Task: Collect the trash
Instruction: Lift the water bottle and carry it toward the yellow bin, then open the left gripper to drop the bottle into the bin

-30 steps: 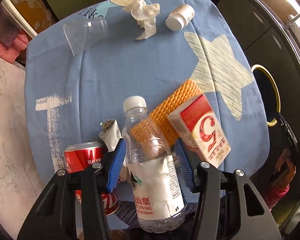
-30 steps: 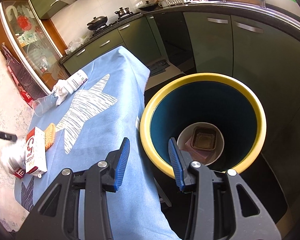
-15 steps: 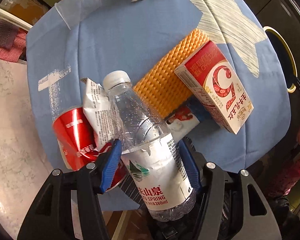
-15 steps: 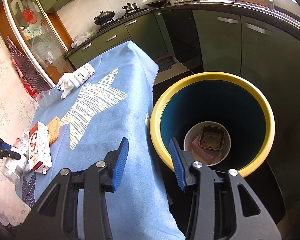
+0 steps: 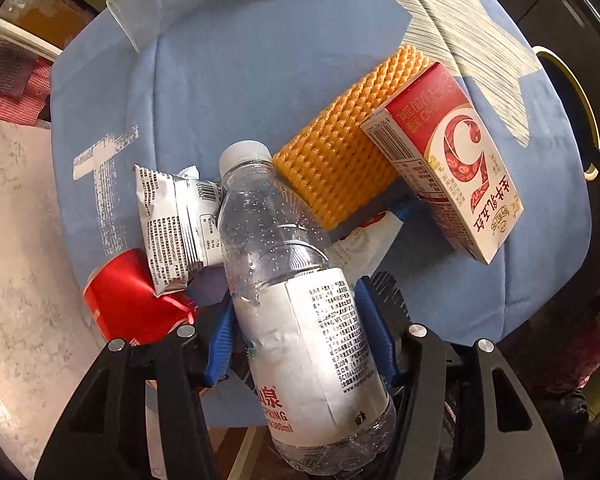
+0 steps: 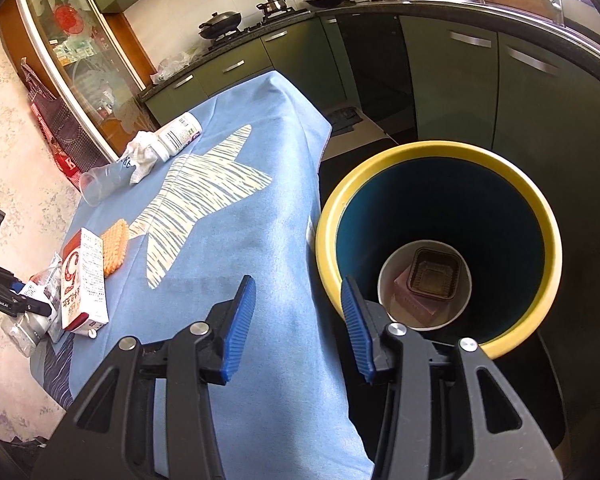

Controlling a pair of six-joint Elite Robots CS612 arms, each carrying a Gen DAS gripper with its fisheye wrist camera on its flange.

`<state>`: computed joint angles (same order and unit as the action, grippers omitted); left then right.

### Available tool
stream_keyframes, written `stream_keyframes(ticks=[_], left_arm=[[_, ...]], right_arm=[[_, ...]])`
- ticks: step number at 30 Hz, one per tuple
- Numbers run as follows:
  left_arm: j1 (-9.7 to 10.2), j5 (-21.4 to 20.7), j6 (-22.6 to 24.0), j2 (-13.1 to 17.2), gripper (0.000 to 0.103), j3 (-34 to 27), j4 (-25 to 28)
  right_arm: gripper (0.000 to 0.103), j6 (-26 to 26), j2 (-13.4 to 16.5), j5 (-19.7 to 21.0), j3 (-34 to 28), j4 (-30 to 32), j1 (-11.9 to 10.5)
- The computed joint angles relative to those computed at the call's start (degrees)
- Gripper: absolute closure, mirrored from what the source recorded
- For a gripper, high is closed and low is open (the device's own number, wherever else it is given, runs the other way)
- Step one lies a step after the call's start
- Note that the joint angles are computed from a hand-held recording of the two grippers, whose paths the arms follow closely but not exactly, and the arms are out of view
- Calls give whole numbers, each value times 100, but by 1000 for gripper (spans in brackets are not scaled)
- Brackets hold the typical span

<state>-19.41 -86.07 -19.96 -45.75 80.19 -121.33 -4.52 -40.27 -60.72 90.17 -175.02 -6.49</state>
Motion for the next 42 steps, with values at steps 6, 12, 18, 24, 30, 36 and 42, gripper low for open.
stream_keyframes(ticks=[6, 12, 18, 24, 30, 36, 42], left_arm=[[-10, 23, 73, -122, 49, 86, -184], [-42, 35, 53, -159, 49, 59, -270], [-99, 104, 98, -260, 50, 91, -401], [-248, 229, 441, -400, 50, 62, -739], [-498, 136, 1138, -214, 50, -438, -860], [-790, -255, 1905, 435, 50, -1549, -558], [-1019, -746, 2275, 1568, 50, -3402, 447]], right_arm=[[60, 15, -14, 56, 24, -72, -2], [60, 38, -3, 106, 23, -62, -15], [60, 51, -11, 146, 42, -100, -30], [60, 247, -58, 172, 171, -414, -123], [60, 610, -119, 37, 361, -817, -317], [60, 1019, -167, -195, 569, -1125, -584], [60, 1374, -133, -279, 658, -1281, -814]])
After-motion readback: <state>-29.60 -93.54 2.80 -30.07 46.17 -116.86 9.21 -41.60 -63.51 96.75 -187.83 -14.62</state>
